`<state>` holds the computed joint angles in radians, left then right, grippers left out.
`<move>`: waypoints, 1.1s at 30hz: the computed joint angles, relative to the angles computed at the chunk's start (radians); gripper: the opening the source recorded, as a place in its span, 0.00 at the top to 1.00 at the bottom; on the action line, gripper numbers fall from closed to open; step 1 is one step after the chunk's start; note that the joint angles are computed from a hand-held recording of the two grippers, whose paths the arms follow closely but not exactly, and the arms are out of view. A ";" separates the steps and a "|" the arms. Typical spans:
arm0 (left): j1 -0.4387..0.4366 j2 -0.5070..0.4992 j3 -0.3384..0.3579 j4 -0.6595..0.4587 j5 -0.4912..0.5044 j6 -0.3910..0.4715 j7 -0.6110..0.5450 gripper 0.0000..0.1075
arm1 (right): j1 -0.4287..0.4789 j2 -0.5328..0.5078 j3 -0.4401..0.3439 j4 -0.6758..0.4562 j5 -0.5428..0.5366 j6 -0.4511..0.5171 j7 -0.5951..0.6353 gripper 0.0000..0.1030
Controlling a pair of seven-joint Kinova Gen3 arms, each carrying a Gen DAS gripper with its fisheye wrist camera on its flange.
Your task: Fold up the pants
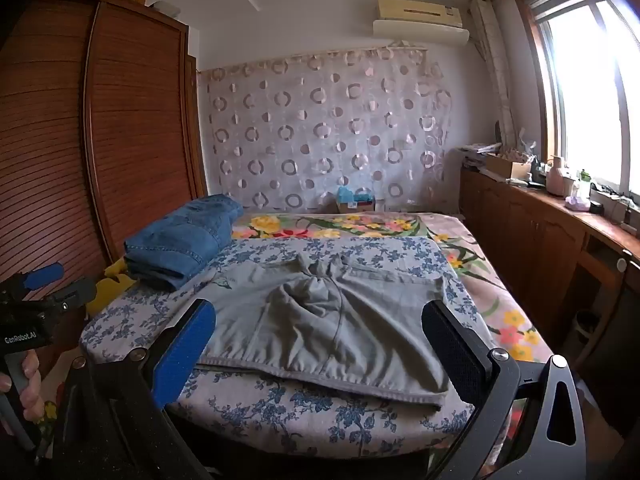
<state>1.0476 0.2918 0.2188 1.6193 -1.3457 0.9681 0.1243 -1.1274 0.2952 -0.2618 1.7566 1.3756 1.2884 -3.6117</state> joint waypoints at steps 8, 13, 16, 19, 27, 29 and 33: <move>-0.002 0.001 -0.001 -0.012 0.029 -0.003 -0.032 0.04 | 0.002 -0.002 -0.002 0.005 0.005 -0.009 -0.009 0.00; 0.000 0.001 -0.004 -0.011 0.026 -0.005 -0.034 0.04 | -0.004 0.001 -0.002 0.004 0.010 0.005 -0.014 0.00; 0.000 0.000 -0.004 -0.010 0.024 -0.006 -0.031 0.04 | -0.002 0.000 -0.002 0.005 0.009 0.003 -0.013 0.00; 0.001 -0.001 -0.004 -0.008 0.022 -0.006 -0.028 0.04 | -0.001 -0.002 -0.003 0.002 0.005 0.000 -0.009 0.00; 0.001 0.004 -0.007 -0.017 0.025 -0.004 -0.037 0.04 | -0.001 -0.004 -0.004 0.001 0.004 -0.001 -0.008 0.00; 0.002 0.005 -0.007 -0.019 0.025 -0.002 -0.036 0.04 | -0.001 -0.004 -0.004 0.003 0.005 -0.002 -0.009 0.00; 0.002 0.003 -0.008 -0.016 0.024 -0.005 -0.036 0.04 | 0.000 -0.005 -0.004 0.003 0.005 -0.002 -0.010 0.00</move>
<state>1.0496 0.2948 0.2112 1.6032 -1.3217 0.9628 0.0885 -1.1278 0.2905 -0.2662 1.7596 1.3807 1.2865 -3.6219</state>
